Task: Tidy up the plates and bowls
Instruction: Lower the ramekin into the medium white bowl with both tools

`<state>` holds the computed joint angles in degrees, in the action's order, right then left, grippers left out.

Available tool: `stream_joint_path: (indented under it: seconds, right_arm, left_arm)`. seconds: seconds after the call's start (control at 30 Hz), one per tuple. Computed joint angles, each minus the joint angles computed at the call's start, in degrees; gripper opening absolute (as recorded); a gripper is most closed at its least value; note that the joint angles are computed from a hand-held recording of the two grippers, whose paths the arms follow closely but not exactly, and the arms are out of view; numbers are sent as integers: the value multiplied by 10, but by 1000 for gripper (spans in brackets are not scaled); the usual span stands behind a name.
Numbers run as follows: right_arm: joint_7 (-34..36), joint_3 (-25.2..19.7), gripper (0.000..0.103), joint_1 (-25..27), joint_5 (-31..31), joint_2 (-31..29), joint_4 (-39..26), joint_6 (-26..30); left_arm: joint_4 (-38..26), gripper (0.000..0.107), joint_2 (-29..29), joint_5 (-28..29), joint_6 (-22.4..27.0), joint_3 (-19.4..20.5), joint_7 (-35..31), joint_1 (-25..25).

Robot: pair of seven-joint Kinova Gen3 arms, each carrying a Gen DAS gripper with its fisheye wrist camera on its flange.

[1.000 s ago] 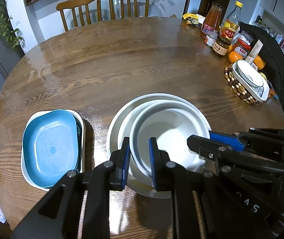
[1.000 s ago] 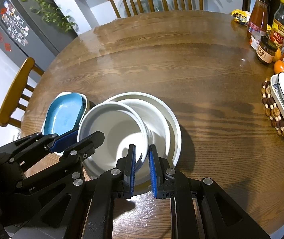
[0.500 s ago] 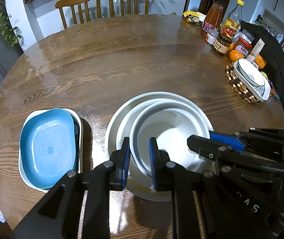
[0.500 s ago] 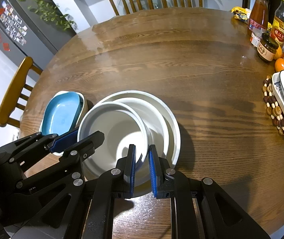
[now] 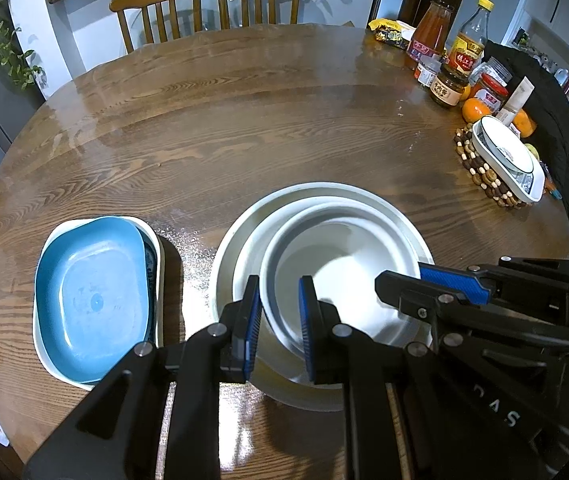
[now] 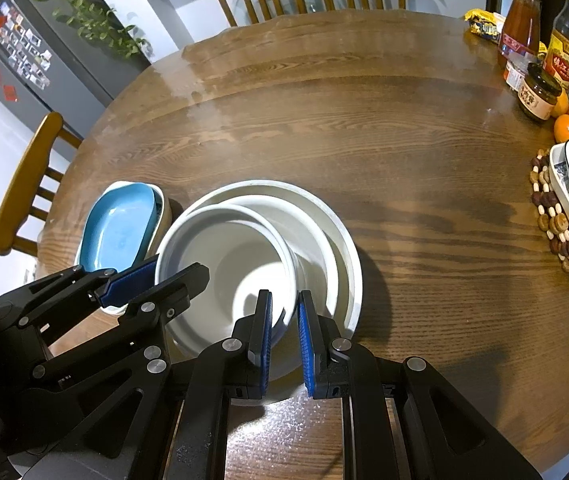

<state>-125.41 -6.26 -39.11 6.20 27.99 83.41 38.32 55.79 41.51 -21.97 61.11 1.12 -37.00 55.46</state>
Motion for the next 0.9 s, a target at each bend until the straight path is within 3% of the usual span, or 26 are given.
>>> stream_joint_path:
  seconds: [0.53, 0.9]
  right_arm:
    - [-10, 5, 16, -3, 3, 4, -3, -2]
    - [-41, 16, 16, -18, 36, -5, 8, -17]
  left_arm:
    - [5, 16, 1, 3, -15, -3, 6, -4]
    - [13, 18, -2, -45, -20, -23, 40, 22]
